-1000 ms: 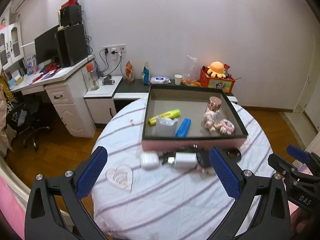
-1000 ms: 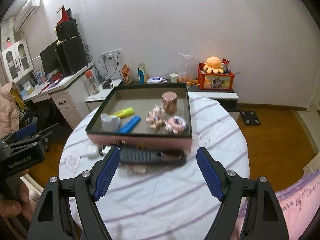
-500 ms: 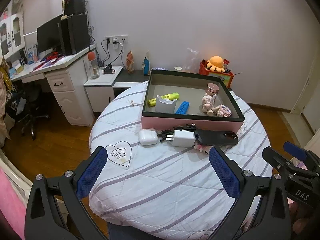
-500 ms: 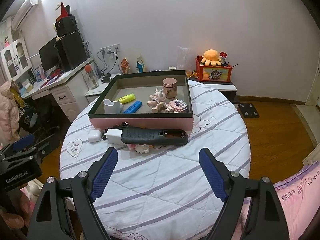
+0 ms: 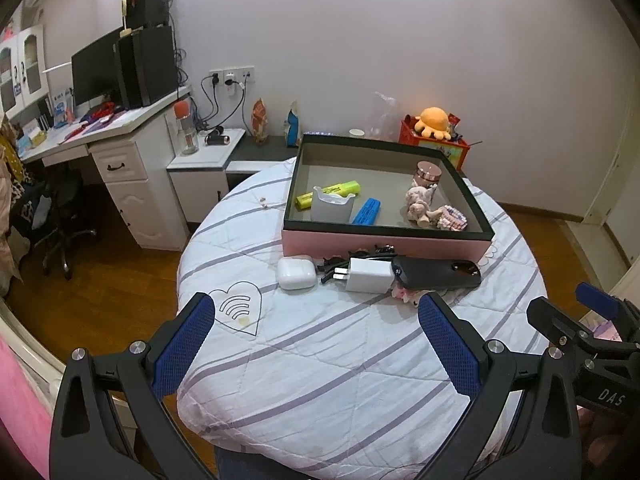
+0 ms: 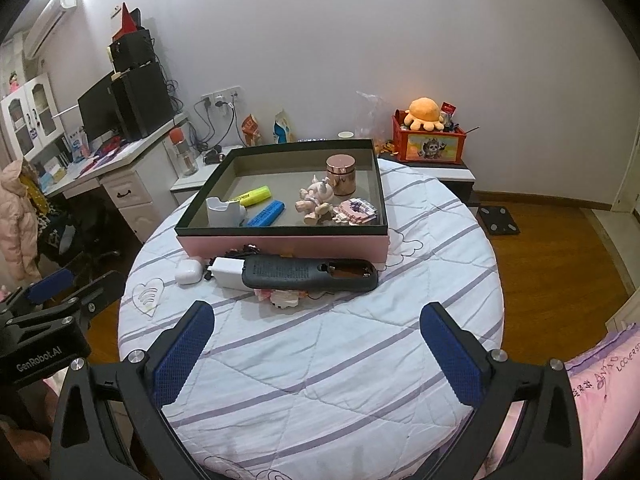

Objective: Organize rigid objects
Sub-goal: 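Move both tools back toward the remaining items beside the box, then grasp the white earbud case with the left tool while the right tool grasps the pink block figure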

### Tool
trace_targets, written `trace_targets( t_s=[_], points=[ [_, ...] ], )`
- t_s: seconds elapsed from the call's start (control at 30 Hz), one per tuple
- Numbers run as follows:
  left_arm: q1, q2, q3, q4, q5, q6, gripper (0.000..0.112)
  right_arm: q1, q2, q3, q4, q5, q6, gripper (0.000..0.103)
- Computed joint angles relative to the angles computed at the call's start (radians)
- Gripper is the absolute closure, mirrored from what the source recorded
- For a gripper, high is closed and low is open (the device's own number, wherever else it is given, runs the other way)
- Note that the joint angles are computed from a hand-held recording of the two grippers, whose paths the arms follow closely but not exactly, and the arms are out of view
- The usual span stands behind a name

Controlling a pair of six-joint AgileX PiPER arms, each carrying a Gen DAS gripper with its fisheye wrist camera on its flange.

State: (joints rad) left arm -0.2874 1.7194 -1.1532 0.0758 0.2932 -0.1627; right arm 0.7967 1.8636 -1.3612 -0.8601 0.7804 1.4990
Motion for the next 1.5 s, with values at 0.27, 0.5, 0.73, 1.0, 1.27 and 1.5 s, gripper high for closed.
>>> trace_targets(
  t_s=[0.27,0.5,0.73,1.0,1.27,1.5],
  points=[
    [0.005,0.077,-0.044,-0.007,0.010,0.010,0.010,-0.041,0.032,-0.011,0.049,-0.032,-0.049,0.000],
    [0.035,0.187,-0.119,-0.017,0.026,0.019,0.010,-0.085,0.092,-0.040,0.120,-0.073,-0.117,0.000],
    [0.051,0.327,-0.227,0.056,0.038,-0.048,0.010,-0.125,0.153,-0.086,0.195,-0.098,-0.201,0.000],
    [0.064,0.494,-0.396,0.090,0.075,-0.053,0.010,-0.159,0.254,-0.185,0.312,-0.120,-0.325,0.000],
    [0.080,0.598,-0.517,0.045,0.107,0.014,0.010,-0.180,0.376,-0.327,0.414,-0.104,-0.427,0.001],
    [0.080,0.654,-0.611,0.049,0.141,0.030,0.010,-0.186,0.458,-0.412,0.442,-0.101,-0.443,0.005]
  ],
)
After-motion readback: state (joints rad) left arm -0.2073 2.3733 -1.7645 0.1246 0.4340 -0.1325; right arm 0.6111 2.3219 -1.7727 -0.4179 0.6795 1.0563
